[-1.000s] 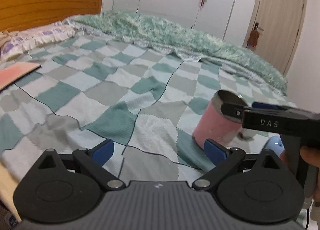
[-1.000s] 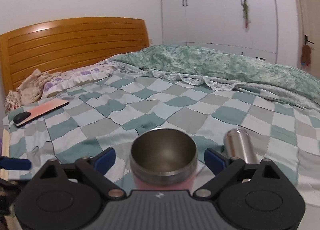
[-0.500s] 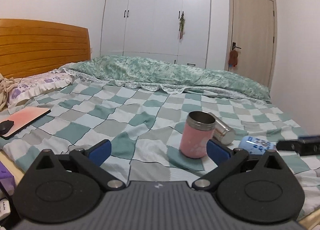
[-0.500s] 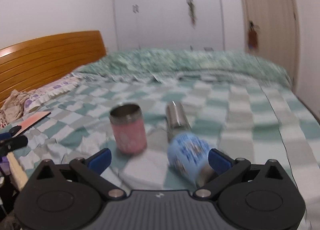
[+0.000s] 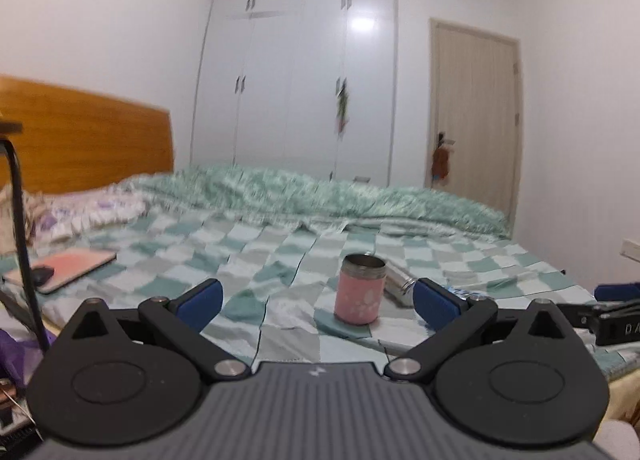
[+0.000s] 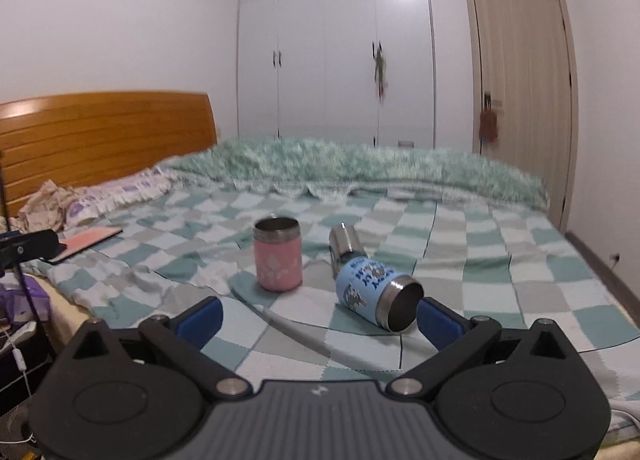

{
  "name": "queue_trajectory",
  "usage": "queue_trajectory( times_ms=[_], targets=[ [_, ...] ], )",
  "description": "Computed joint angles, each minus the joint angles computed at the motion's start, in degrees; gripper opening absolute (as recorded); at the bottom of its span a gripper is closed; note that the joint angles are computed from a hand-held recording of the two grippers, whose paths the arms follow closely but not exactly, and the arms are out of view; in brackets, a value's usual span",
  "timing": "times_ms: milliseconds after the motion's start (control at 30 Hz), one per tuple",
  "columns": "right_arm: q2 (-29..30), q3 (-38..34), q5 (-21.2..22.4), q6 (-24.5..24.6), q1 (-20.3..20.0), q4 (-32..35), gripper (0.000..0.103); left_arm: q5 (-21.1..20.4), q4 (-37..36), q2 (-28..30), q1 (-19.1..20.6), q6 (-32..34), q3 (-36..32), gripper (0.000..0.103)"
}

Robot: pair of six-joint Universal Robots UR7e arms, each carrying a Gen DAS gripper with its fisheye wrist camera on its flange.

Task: Flip cup upright
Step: 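Open the right gripper and withdraw it from the pink cup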

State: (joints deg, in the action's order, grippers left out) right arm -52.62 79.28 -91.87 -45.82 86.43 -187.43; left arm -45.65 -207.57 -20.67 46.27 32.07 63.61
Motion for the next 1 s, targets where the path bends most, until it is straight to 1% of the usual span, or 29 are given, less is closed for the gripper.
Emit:
queue_trajectory(
  times_ms=[67,133,200,233,267,333,400,433,467,533,600,633,700,733,800,900,1000],
  targets=[
    [-2.5,4.9,2.5,-1.0,-0.3,-2.8,0.103,-0.1,-4.5,-1.0,-0.6,1.6,3.5,0.103],
    [-4.2,8.5,3.1,-2.8,-0.3,-5.2,0.103,0.5,-7.6,-1.7,-1.4,2.3,6.3,0.103],
    [-5.7,12.0,4.0,-3.4,-0.3,-7.7,0.103,1.5,-8.0,-3.1,-2.0,0.0,9.8,0.103],
    [-6.5,13.7,4.5,-3.6,-0.4,-8.6,0.103,2.0,-7.9,-3.8,-2.4,0.0,11.6,0.103],
    [-7.0,15.1,4.6,-3.7,-0.4,-9.1,0.103,2.3,-8.7,-4.2,-2.8,1.3,13.1,0.103],
    [-8.1,17.4,4.5,-3.7,-0.3,-9.4,0.103,5.3,-11.9,-3.9,-3.9,4.1,14.6,0.103],
    [-9.4,20.0,5.4,-3.2,-0.6,-9.5,0.103,7.7,-12.9,-4.8,-4.7,2.0,17.7,0.103],
    [-10.0,21.4,6.8,-3.3,-0.9,-9.9,0.103,9.0,-13.1,-5.4,-5.2,0.3,19.5,0.103],
    [-10.7,22.7,8.6,-3.8,-1.3,-10.1,0.103,9.7,-13.9,-5.8,-5.5,-0.2,20.9,0.103],
    [-11.5,24.8,9.8,-3.6,-1.5,-10.7,0.103,12.1,-16.6,-5.7,-6.6,0.2,22.0,0.103],
    [-12.2,26.5,11.1,-1.8,-1.9,-10.5,0.103,12.3,-18.4,-6.0,-7.2,-2.4,23.5,0.103],
    [-12.5,27.1,11.3,-1.0,-2.0,-10.1,0.103,11.5,-18.5,-6.1,-7.4,-2.6,23.9,0.103],
    [-12.7,28.1,10.7,0.2,-2.2,-10.1,0.103,10.2,-18.9,-5.8,-7.7,0.1,24.0,0.103],
    [-12.7,28.3,9.9,-0.2,-2.1,-10.3,0.103,9.9,-19.5,-5.6,-7.9,0.7,23.8,0.103],
    [-12.5,28.4,9.1,0.4,-2.1,-12.4,0.103,9.5,-19.3,-5.6,-7.9,0.4,23.7,0.103],
    [-12.9,27.8,10.1,3.0,-2.7,-11.9,0.103,9.0,-18.1,-5.9,-7.7,-0.8,23.9,0.103],
    [-12.6,27.4,8.7,2.7,-2.5,-11.5,0.103,8.9,-18.3,-5.6,-7.5,-1.2,23.7,0.103]
  ],
)
